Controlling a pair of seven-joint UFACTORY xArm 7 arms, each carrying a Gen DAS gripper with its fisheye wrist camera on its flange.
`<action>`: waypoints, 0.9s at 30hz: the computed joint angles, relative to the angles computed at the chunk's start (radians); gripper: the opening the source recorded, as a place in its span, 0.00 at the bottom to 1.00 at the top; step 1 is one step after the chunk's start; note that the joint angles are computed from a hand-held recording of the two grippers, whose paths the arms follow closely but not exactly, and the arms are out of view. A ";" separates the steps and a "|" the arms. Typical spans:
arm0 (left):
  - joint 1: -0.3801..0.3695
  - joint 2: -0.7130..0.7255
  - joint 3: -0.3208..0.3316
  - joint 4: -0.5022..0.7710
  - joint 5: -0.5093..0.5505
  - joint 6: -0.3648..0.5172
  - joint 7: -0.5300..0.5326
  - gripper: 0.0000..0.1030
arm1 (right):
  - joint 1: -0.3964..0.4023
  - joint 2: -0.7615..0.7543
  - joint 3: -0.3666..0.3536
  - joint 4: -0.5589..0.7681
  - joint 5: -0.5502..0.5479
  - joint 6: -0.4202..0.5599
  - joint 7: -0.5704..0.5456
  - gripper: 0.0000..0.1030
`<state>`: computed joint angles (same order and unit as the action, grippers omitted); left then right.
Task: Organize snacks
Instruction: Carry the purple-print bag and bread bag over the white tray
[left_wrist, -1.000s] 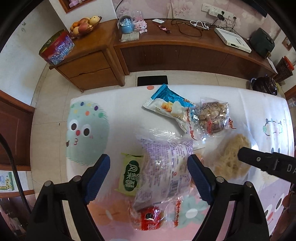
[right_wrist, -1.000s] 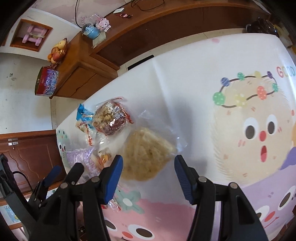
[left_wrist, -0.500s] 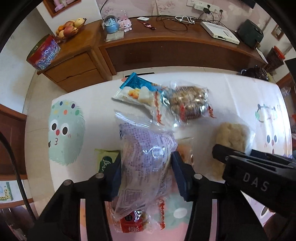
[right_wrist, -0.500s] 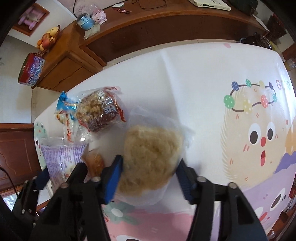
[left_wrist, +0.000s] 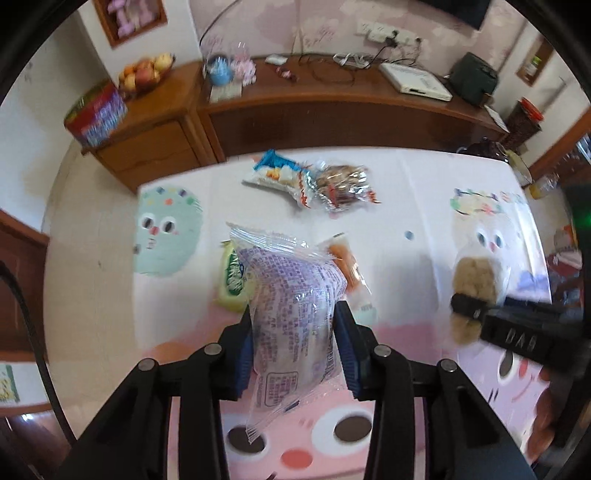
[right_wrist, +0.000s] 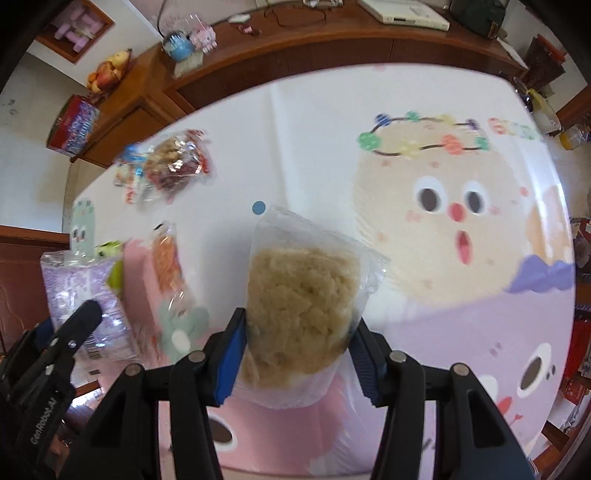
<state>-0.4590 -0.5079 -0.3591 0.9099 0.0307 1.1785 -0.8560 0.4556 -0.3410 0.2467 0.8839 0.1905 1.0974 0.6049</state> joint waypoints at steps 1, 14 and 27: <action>-0.004 -0.018 -0.001 0.007 0.005 0.019 0.007 0.37 | 0.001 -0.030 0.000 -0.002 -0.007 0.014 0.000 0.51; 0.039 -0.313 -0.034 0.051 0.045 0.342 0.091 0.36 | 0.018 -0.358 0.060 0.070 -0.042 0.207 -0.005 0.51; 0.046 -0.508 -0.187 0.205 -0.219 0.501 0.009 0.36 | 0.057 -0.573 0.196 0.203 0.009 0.421 -0.018 0.51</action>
<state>-0.4126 -1.0163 -0.5463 1.1151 -0.1884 1.6797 -0.8471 0.5125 -0.9137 0.4423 1.0868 0.1995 1.5186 0.5872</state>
